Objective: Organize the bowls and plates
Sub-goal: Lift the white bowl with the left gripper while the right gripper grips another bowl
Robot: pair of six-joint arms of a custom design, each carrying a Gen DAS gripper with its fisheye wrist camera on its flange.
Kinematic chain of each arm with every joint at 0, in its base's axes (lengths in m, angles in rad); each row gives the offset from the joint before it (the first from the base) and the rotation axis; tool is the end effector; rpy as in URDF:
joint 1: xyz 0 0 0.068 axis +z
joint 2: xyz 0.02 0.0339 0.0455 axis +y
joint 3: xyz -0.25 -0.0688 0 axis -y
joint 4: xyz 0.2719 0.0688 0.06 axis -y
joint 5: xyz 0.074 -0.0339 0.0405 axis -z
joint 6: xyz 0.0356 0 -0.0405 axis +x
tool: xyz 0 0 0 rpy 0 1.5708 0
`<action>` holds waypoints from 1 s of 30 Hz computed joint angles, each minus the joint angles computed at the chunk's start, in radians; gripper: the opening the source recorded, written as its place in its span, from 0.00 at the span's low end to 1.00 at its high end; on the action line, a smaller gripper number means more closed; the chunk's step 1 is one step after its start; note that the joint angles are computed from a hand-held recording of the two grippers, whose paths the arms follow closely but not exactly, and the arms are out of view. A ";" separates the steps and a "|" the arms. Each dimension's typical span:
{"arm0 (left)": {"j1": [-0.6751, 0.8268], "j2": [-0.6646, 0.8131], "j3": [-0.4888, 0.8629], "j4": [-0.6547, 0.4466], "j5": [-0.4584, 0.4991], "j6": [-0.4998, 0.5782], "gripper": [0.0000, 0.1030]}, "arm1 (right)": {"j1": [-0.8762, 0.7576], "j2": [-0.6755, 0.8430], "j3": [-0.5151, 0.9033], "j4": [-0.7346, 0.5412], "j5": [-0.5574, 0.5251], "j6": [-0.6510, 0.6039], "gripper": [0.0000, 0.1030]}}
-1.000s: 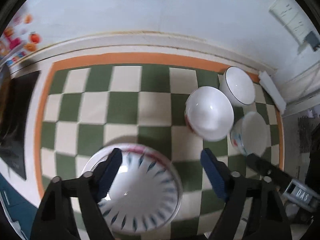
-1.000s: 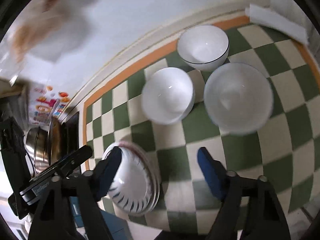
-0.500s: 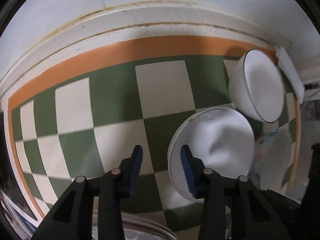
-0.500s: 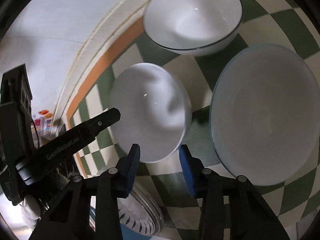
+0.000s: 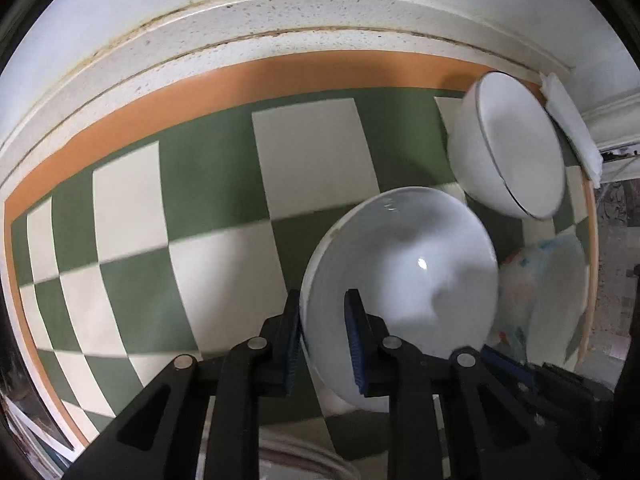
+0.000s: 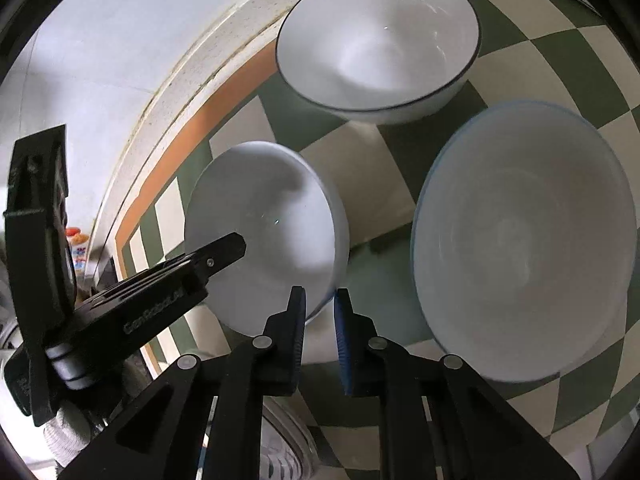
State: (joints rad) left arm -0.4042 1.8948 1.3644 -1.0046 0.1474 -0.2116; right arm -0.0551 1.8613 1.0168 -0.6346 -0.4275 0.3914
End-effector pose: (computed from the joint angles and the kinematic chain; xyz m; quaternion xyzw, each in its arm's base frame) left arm 0.3367 -0.1497 0.1556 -0.0972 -0.9924 0.0756 0.0053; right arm 0.3271 -0.0033 0.0836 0.2067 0.9541 0.2164 0.0087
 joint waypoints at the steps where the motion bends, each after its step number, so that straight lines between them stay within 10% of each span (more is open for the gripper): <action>1: -0.001 -0.029 -0.027 0.002 0.004 -0.004 0.18 | 0.002 -0.010 -0.009 0.000 0.001 -0.004 0.16; 15: -0.167 -0.454 -0.399 0.014 0.029 -0.177 0.18 | 0.005 -0.333 -0.287 -0.063 0.020 -0.122 0.16; 30: -0.363 -0.452 -0.434 0.065 -0.003 -0.293 0.18 | -0.186 -0.568 -0.491 -0.209 0.017 -0.383 0.01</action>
State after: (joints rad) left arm -0.7675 1.4425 0.9299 -0.9399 0.1443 -0.5045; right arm -0.2415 1.2936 0.5259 -0.8437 -0.4102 0.0085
